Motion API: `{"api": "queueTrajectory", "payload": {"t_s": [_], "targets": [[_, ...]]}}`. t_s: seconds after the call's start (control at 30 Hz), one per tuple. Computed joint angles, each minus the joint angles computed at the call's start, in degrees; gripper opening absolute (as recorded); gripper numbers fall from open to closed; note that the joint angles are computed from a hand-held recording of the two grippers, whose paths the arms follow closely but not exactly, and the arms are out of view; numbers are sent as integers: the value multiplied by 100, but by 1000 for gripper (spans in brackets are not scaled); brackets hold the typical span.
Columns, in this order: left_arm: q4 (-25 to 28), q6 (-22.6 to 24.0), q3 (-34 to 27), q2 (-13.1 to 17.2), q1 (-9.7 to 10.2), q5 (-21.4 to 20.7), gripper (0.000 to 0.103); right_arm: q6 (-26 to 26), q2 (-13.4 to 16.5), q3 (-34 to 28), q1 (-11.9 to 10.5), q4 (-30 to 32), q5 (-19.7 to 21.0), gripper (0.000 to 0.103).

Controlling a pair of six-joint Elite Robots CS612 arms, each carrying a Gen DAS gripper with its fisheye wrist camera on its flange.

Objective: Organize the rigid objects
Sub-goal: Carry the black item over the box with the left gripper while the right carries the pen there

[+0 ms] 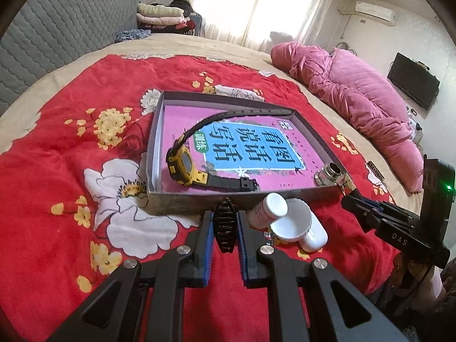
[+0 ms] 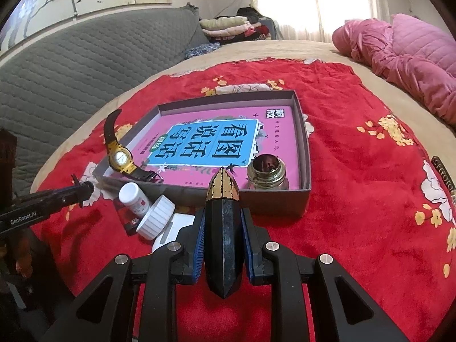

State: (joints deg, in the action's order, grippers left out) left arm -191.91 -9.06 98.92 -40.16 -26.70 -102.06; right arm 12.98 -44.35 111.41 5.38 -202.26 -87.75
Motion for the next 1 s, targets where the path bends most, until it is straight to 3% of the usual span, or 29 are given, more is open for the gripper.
{"api": "queueTrajectory", "payload": {"t_s": [1.0], "targets": [[-339,8,-233,142,121,-425,15,232,-54,-157,163,9,-218,23]]}}
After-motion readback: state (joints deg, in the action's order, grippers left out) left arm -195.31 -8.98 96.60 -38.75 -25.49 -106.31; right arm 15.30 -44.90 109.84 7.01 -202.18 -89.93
